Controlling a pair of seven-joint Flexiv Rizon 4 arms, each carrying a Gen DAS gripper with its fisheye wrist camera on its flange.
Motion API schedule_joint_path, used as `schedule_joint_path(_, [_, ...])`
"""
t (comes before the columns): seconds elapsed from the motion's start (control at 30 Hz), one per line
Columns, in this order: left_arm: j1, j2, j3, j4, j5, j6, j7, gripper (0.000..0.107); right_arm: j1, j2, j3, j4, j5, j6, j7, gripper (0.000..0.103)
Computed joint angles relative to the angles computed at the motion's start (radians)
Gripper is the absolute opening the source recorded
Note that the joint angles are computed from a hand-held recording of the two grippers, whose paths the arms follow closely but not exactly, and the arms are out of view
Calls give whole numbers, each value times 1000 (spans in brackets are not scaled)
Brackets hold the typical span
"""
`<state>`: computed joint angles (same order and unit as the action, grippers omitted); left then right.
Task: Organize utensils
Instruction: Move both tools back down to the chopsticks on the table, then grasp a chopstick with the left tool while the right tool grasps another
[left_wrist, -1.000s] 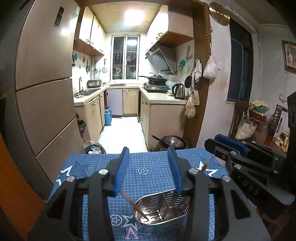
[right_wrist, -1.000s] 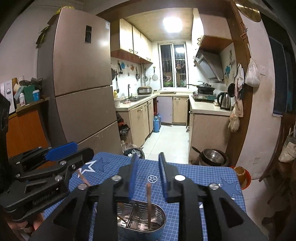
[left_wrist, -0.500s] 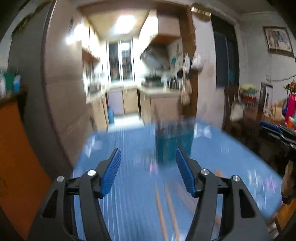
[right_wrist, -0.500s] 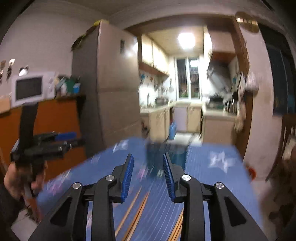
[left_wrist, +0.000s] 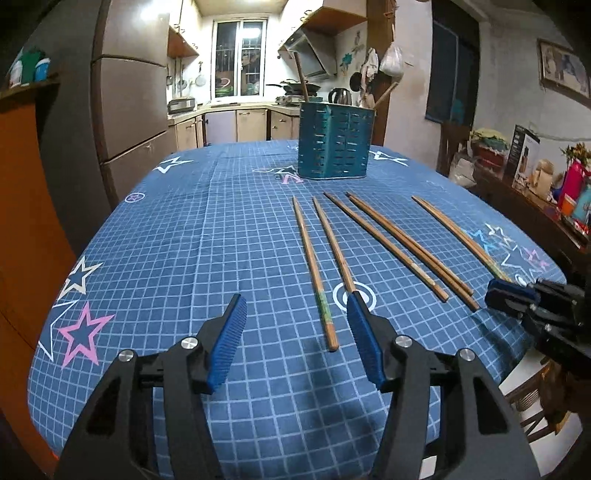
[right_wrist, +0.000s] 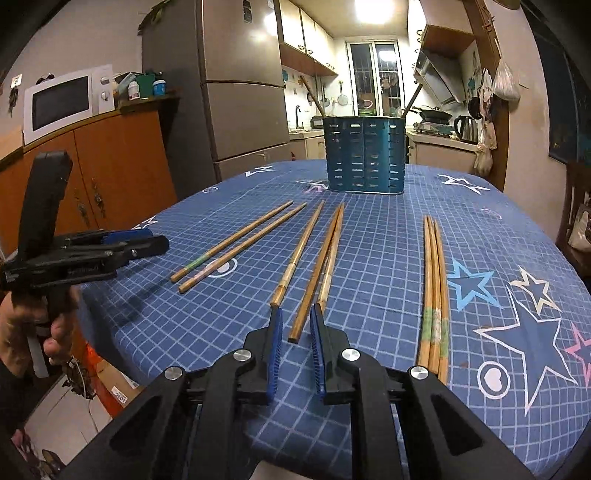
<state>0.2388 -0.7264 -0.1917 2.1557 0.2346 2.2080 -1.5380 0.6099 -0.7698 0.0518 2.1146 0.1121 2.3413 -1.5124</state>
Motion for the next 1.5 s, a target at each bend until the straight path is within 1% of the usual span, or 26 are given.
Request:
schedule_joint_path(0.03, [-3, -5, 4, 3, 3, -1, 5, 54, 8, 1, -2, 5, 11, 10, -5, 17])
schedule_joint_path(0.07, [0, -11, 1, 2, 9, -9, 9, 50, 1, 4, -3, 0, 2, 3, -4, 17])
schedule_joint_path(0.13, [10, -15, -3, 14, 24, -14, 17, 45, 1, 8, -1, 5, 6, 10, -6, 17])
schedule_joint_path(0.2, [31, -18, -22, 20, 46, -14, 18, 43, -5, 13, -1, -3, -1, -3, -3, 17])
schedule_joint_path(0.27, [47, -23, -42, 21, 68, -14, 18, 40, -8, 16, 2, 2, -1, 5, -3, 17])
schedule_joint_path(0.3, [41, -24, -41, 20, 67, -14, 22, 39, -12, 16, 5, 5, -5, 11, -3, 17])
schedule_joint_path(0.4, [16, -34, -30, 6, 48, -27, 38, 29, -10, 16, 5, 9, -2, 20, -7, 17])
schedule_joint_path(0.47, [-11, -40, -12, 1, 26, -24, 51, 16, -10, 9, 5, 9, -1, 14, -5, 17])
schedule_joint_path(0.53, [-43, -47, 16, 3, -6, 0, 60, 11, -14, -1, 7, 4, -1, 8, 3, 17])
schedule_joint_path(0.6, [-36, -48, 12, 8, -4, 8, 60, 11, -13, -9, 4, -5, 1, 1, 8, 17])
schedule_joint_path(0.73, [-71, -49, 36, 11, -34, 25, 76, 11, -11, -28, 3, -26, -4, -4, 19, 17])
schedule_joint_path(0.83, [-79, -55, 38, 9, -42, 37, 78, 11, -2, -42, -5, -45, 1, -9, 23, 17])
schedule_joint_path(1.0, [-101, -73, 50, -1, -63, 70, 80, 11, 26, -64, -24, -68, 31, 11, 7, 17])
schedule_joint_path(1.13, [-117, -94, 60, -1, -77, 120, 71, 11, 36, -78, -26, -77, 52, 34, -1, 17])
schedule_joint_path(1.2, [-120, -100, 62, 0, -83, 138, 61, 11, 43, -81, -28, -77, 68, 43, -6, 15])
schedule_joint_path(1.23, [-133, -103, 71, 2, -96, 150, 62, 11, 47, -83, -29, -79, 77, 46, -7, 10])
schedule_joint_path(1.27, [-145, -105, 79, 4, -108, 162, 62, 10, 42, -86, -25, -80, 75, 54, -4, 9])
schedule_joint_path(1.33, [-155, -113, 85, 8, -120, 186, 57, 10, 50, -94, -28, -82, 90, 69, -12, 9])
schedule_joint_path(1.4, [-154, -114, 84, 11, -126, 195, 47, 6, 55, -100, -28, -86, 105, 81, -14, 8])
schedule_joint_path(1.5, [-153, -113, 84, 21, -127, 208, 33, 5, 50, -102, -21, -84, 114, 104, -11, 8])
